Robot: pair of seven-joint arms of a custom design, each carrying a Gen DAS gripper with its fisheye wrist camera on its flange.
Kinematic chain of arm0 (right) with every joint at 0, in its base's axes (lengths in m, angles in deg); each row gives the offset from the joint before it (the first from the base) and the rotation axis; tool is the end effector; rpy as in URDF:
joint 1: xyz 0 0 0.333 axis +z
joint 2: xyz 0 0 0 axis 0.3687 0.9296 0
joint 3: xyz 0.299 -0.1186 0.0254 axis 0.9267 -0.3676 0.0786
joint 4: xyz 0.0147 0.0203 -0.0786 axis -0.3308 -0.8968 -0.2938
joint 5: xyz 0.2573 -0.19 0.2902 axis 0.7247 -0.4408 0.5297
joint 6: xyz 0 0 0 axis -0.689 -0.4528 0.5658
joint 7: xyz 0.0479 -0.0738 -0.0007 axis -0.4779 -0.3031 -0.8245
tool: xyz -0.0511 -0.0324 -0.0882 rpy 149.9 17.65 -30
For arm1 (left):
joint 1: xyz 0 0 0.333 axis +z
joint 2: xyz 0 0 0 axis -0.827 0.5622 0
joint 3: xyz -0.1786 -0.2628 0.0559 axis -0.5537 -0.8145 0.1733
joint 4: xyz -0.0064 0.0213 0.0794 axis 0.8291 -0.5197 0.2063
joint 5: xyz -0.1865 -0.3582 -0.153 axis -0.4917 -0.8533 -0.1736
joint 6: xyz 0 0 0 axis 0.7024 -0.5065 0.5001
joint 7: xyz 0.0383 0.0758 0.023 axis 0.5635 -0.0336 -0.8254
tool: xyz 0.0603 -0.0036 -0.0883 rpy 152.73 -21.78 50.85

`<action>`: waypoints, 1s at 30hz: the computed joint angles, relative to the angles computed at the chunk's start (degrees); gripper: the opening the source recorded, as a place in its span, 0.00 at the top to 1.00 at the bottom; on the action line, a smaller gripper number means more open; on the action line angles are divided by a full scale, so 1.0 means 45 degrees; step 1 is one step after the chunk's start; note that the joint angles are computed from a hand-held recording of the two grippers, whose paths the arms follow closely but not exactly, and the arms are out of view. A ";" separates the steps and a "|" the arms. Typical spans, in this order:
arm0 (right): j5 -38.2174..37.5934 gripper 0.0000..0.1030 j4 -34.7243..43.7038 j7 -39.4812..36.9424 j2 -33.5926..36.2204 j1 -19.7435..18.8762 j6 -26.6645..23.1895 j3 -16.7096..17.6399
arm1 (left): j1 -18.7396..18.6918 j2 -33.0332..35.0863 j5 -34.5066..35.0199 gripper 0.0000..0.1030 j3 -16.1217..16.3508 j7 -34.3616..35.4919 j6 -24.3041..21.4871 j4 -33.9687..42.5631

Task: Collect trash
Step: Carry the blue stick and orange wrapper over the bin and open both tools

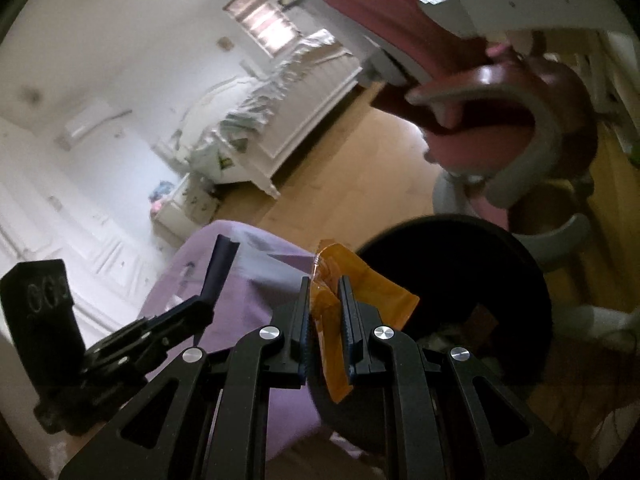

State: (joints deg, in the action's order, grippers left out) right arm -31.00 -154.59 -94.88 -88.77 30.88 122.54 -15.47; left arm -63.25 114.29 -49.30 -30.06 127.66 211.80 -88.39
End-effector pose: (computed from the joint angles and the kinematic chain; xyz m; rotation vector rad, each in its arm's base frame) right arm 0.5399 0.1778 0.4358 -0.8454 1.9818 -0.4430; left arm 0.7489 -0.2934 0.5082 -0.8010 2.7470 -1.2019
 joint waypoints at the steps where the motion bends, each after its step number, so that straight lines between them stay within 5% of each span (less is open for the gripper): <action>1: -0.0111 0.87 0.0013 0.0225 0.0076 -0.0020 0.0051 -0.0024 | -0.0084 0.0092 0.0100 0.82 0.0033 -0.0102 -0.0066 0.0070; 13: -0.0444 0.85 -0.0384 0.1198 0.0256 -0.0262 0.0471 -0.0301 | -0.0589 0.0689 0.0766 0.79 0.0028 -0.0656 -0.0577 0.0543; 17: 0.0266 0.76 -0.0520 0.0791 0.0232 -0.0292 0.0549 -0.0292 | -0.0591 0.0871 0.0702 0.78 -0.0072 -0.0623 -0.0877 0.0830; 18: 0.0290 0.70 -0.0564 0.0867 0.0207 -0.0298 0.0513 -0.0278 | -0.0578 0.0874 0.0678 0.76 -0.0084 -0.0610 -0.0937 0.0847; 20: 0.0496 0.65 -0.0658 0.0808 0.0169 -0.0312 0.0402 -0.0258 | -0.0505 0.0820 0.0542 0.41 -0.0119 -0.0603 -0.0957 0.0779; 22: 0.1013 0.53 -0.0769 0.0379 0.0121 -0.0325 0.0259 -0.0231 | -0.0354 0.0539 0.0233 0.17 -0.0178 -0.0480 -0.0485 0.0312; 27: 0.2066 0.33 -0.0824 -0.0555 0.0097 -0.0292 -0.0117 -0.0105 | -0.0080 0.0172 -0.0106 0.12 -0.0038 -0.0472 0.0406 -0.0141; 30: 0.2749 0.31 -0.0583 -0.1206 0.0350 -0.0242 -0.0210 -0.0041 | 0.0115 0.0344 -0.0138 0.12 0.0144 -0.0935 0.0707 0.0204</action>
